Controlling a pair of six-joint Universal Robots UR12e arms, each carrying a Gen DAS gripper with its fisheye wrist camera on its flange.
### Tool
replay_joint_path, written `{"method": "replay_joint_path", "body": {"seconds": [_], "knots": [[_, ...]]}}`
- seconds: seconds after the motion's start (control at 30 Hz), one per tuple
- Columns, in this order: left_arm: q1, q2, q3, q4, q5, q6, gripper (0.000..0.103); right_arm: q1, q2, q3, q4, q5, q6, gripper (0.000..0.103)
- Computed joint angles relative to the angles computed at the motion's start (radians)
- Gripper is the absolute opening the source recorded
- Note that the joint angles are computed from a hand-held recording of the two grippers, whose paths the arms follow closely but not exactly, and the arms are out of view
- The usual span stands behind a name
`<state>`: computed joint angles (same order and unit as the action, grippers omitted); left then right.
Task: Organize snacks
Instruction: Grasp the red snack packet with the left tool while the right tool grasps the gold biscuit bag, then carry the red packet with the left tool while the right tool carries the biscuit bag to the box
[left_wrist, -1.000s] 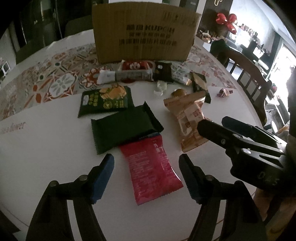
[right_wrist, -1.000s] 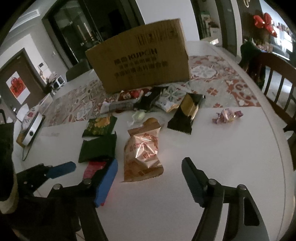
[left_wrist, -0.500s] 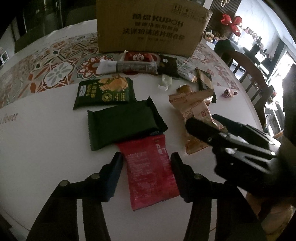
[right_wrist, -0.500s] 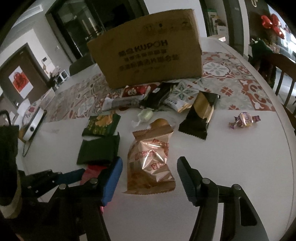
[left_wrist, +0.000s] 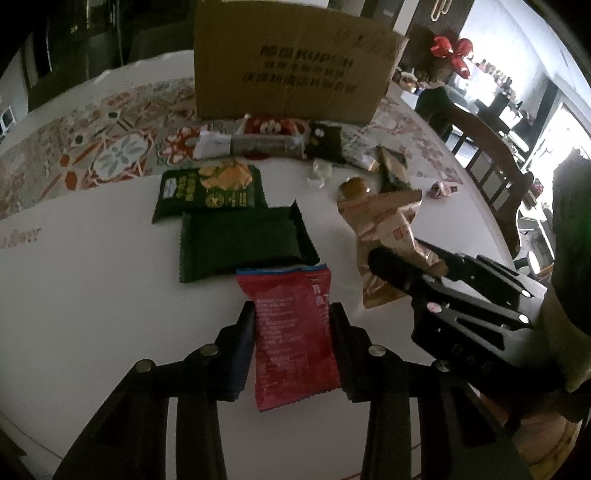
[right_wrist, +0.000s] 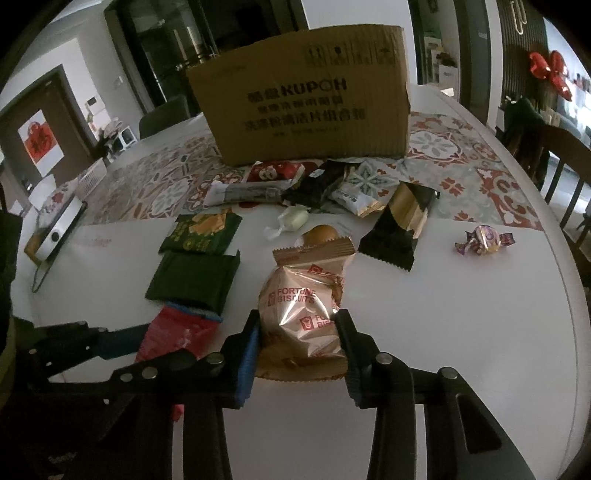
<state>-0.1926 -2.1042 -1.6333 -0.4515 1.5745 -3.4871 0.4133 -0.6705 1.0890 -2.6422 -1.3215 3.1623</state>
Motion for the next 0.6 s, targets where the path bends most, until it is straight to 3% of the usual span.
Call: {"method": "replay_joint_path", "body": {"seconds": [0.6], "knots": [[-0.015, 0.035, -0.040, 0.186, 0.104, 0.049, 0.036, 0.008, -0.073, 0.105, -0.142, -0.044, 0.016, 0.040]]}}
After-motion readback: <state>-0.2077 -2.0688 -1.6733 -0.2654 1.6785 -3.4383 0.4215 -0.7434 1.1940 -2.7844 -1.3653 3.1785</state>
